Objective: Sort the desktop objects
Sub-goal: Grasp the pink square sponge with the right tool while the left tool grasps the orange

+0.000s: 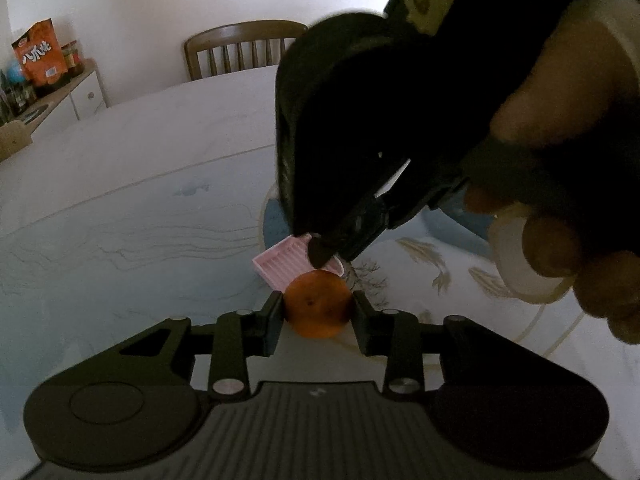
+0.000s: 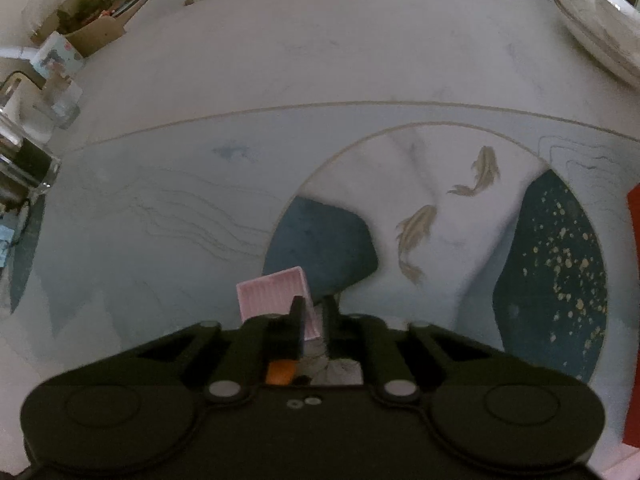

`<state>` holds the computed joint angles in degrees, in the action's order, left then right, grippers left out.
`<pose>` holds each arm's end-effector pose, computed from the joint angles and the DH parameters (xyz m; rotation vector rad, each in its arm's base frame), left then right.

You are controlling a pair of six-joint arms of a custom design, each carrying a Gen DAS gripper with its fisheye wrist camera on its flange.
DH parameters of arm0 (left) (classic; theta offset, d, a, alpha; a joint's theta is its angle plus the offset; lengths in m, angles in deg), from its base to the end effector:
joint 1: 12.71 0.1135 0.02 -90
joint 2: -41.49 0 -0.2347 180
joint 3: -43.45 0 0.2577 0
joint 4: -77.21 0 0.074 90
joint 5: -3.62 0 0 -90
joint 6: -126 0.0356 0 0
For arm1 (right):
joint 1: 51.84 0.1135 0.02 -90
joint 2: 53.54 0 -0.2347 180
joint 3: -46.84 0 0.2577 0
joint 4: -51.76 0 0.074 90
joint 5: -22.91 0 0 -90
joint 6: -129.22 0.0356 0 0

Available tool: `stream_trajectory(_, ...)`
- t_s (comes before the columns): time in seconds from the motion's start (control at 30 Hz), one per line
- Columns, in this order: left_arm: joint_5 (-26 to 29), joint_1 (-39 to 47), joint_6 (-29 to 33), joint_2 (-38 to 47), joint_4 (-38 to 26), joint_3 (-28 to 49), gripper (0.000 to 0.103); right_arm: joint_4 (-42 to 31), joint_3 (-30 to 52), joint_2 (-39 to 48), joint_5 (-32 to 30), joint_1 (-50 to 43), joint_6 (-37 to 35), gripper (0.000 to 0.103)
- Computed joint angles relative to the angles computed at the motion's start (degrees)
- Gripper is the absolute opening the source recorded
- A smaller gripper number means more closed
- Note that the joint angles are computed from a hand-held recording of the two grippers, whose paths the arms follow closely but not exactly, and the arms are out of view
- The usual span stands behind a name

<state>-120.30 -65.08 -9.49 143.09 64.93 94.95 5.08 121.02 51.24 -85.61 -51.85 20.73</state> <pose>0.1870 -0.2100 0.0540 -0.0354 2.3969 0.0360 0.3254 0.0113 0.1041 -0.5077 2.7990 0.4067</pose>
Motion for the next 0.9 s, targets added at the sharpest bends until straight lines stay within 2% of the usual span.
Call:
stream_trajectory(0.13,-0.29,-0.15,-1.17,-0.62,-0.67,-0.46,0.034,-0.88,0.46,-0.46,-1.66,-0.20,-0.29,0.035)
stream_trajectory(0.2,-0.52,-0.44,-1.90,-0.96,-1.21,-0.71,0.034,-0.50,0.08,-1.35,-2.50,-0.11,-0.18,0.053)
stream_trajectory(0.23,-0.47,-0.49,-2.20,-1.12,-1.50,-0.86,0.034,-0.67,0.27,-1.30,-2.82,0.08,-0.38,0.055)
stream_trajectory(0.33,-0.20,-0.29,-2.47,-1.74,-1.59,-1.47,0.034,-1.02,1.30,-0.46,-1.66,1.30,-1.23,0.056)
stream_trajectory(0.6,-0.28,-0.72,-2.52,-2.21,-1.61,-1.90,0.034,1.57,-2.51,-2.59,2.28,4.08,-3.70,0.054)
stream_trajectory(0.73,-0.37,-0.78,-2.69,-2.01,-1.57,-1.83,0.034,4.12,-4.51,-3.85,4.91,5.82,-4.81,0.041)
stream_trajectory(0.9,-0.48,-0.83,-2.69,-1.38,-1.58,-1.35,0.034,5.77,-6.09,-4.81,5.43,6.09,-5.70,0.040)
